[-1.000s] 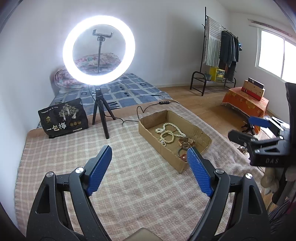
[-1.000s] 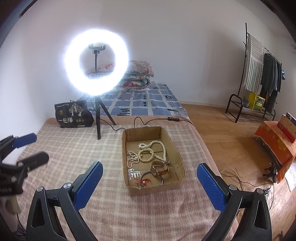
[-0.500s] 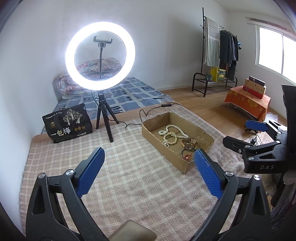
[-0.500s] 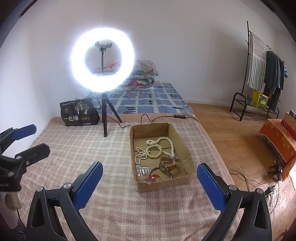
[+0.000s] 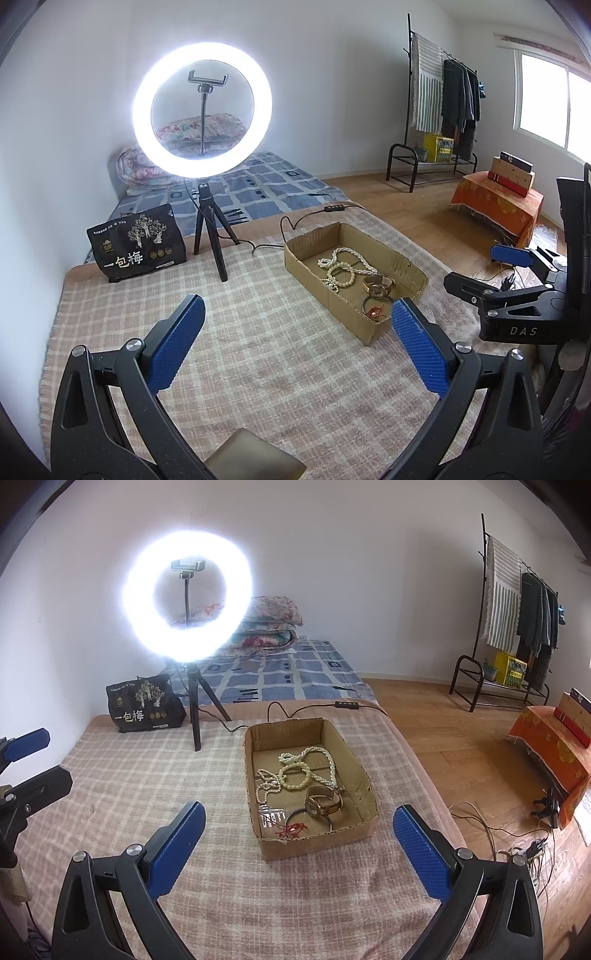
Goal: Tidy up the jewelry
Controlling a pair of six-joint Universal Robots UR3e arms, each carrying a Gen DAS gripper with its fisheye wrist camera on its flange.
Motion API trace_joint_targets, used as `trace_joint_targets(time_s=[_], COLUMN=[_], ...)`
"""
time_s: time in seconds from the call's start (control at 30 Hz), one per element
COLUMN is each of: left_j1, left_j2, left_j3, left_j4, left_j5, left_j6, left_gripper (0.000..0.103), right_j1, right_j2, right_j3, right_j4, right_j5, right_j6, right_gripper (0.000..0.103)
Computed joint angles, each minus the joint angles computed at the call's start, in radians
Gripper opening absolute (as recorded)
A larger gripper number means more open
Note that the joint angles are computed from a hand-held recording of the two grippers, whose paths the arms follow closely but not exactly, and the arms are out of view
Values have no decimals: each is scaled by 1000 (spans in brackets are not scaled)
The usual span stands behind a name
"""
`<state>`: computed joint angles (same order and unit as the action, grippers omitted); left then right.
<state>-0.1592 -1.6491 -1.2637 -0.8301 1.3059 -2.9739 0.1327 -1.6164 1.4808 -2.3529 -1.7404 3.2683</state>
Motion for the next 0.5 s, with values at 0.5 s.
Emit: trace_joint_targets(time_s=[0.5], left_j1=[-4], left_j2=[-4], left_j3=[5], left_j4=[-2], left_j5=[4], left_j6=[-2], left_gripper=[103], right_j1=[17], right_j2=[16], right_j3=[-13], right_j4=[8], right_j5=[-11], right_j6=[0], right_gripper=[103])
